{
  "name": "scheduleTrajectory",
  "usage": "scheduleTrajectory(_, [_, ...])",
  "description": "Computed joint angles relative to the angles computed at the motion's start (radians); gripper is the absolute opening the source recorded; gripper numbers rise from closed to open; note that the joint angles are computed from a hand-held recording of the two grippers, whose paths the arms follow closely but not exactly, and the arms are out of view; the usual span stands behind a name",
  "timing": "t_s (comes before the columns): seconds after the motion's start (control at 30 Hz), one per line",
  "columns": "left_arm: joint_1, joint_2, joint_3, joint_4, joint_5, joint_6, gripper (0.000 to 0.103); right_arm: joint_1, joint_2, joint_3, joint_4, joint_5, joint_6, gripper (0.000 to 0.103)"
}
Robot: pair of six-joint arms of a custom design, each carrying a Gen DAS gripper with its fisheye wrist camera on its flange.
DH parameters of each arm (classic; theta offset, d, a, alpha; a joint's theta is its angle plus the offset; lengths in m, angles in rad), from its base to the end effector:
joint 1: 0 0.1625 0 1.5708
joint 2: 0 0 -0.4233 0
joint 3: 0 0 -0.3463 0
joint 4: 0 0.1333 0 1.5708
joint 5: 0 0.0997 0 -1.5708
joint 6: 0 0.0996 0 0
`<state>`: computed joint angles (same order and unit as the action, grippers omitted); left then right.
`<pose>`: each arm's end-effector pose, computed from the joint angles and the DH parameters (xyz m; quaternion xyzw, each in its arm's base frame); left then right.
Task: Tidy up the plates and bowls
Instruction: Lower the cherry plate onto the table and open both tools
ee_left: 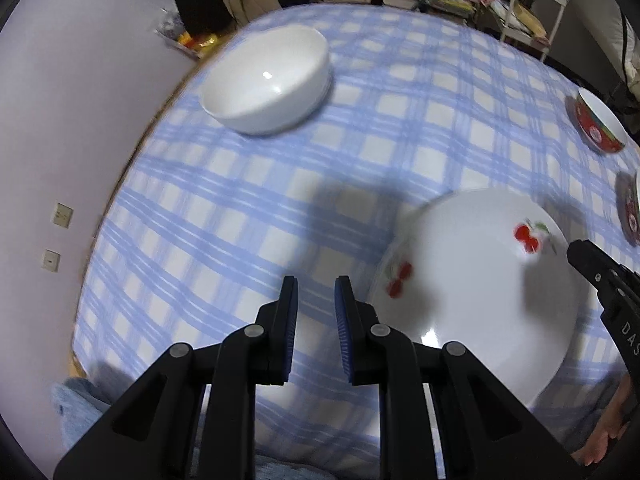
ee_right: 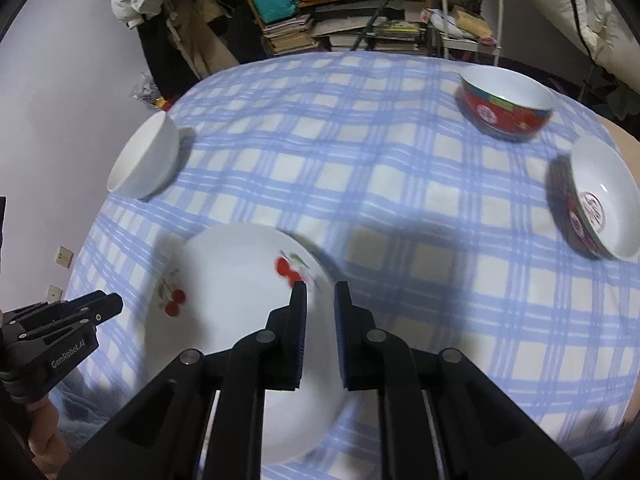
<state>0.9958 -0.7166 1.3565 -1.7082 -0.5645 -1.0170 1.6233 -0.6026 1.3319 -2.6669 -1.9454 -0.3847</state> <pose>-0.1757 -0.6710 0.1390 -0.0690 0.8542 -0.1814 0.4824 0.1352 -0.7272 0.1209 0.1763 -0.9504 0.1464 0.2102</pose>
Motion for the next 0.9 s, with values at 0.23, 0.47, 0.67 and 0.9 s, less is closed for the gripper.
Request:
scheduleTrajectory(0.23, [0.026,-0.020,-0.070,0.108,0.081,-0.032,0.027,0.037,0.052,-0.087,0.019,0.005,-0.029,0.054])
scheduleTrajectory(0.47, [0.077,-0.048,-0.098,0.061,0.125,-0.019,0.070,0.084,0.176,-0.280,0.090,-0.037,-0.067,0.083])
scheduleTrajectory(0.67, [0.104,-0.029,-0.163,0.079,0.219,0.018,0.084,0.105,0.292,-0.471,0.186,-0.046,-0.085,0.095])
scheduleTrajectory(0.9, [0.166,-0.009,-0.251,-0.015,0.181,0.141,0.084,0.132,0.445,-0.770,0.364,-0.045,-0.091,0.095])
